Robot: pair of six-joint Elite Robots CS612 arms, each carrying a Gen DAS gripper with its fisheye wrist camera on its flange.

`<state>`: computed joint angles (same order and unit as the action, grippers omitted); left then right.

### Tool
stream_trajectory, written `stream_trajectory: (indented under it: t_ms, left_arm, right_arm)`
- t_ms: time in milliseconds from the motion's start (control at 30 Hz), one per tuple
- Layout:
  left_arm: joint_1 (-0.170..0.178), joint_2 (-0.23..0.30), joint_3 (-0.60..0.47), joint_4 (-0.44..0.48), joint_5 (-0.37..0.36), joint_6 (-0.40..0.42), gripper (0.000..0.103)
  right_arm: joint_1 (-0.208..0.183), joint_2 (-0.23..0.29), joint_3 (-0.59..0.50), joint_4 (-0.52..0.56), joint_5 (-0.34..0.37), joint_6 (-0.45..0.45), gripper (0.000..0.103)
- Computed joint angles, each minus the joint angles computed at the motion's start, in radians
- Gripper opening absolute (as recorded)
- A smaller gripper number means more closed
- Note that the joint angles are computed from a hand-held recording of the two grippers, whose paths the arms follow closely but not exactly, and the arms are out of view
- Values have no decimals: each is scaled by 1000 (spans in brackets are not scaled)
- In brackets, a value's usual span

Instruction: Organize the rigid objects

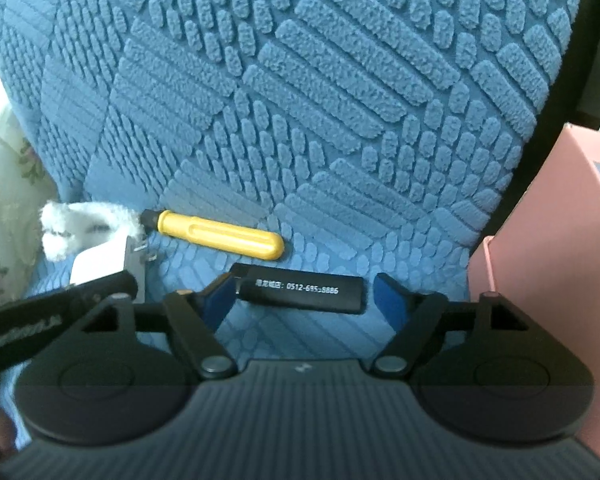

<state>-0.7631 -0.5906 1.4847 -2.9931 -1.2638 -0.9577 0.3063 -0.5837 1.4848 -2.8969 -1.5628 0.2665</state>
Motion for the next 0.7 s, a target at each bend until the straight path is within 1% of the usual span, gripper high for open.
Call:
stream_trajectory:
  t_ms: [133,267,300,367,433,500,533,567,600,633,667,700]
  left_arm:
    - [3,-16,31,-22,-10,-16,61]
    - [8,-25,44,-35,-22,-25,61]
    - [10,-26,46,-36,-27,-23,61]
    - [13,-22,44,-36,-34,-24,60]
    - [11,-24,52,-38,-38,-33,60]
    - [6,-29,56,-31,-31,-22,60]
    - [5,-28,55,-29,-30,-20,60]
    - [-1,-18,41,-24,-23,-26,60]
    - [-1,-17,41,-24,-22,-28,60]
    - [-2,-16,38,-22,-21,-27,60]
    - [-2,-15,36,-19,-21,-24,60]
    - [-2,-14,33,-17,-23,-23,60]
  right_arm:
    - [15,10,-24,32,-36,32,78]
    - [24,26,-51,52,-57,54,87]
    - [30,31,-57,59,-66,49,87]
    - [38,36,-69,71,-94,10,88]
    - [38,38,-71,69,-92,12,88]
    - [37,37,-69,65,-91,13,87]
    - [35,36,-67,59,-87,9,86]
    - [30,30,-57,50,-82,4,78]
    - [22,17,-36,38,-80,-9,73]
    - [15,5,-22,36,-78,-21,65]
    - [12,-1,-16,35,-71,-26,60]
    - [11,-9,-11,38,-68,-29,57]
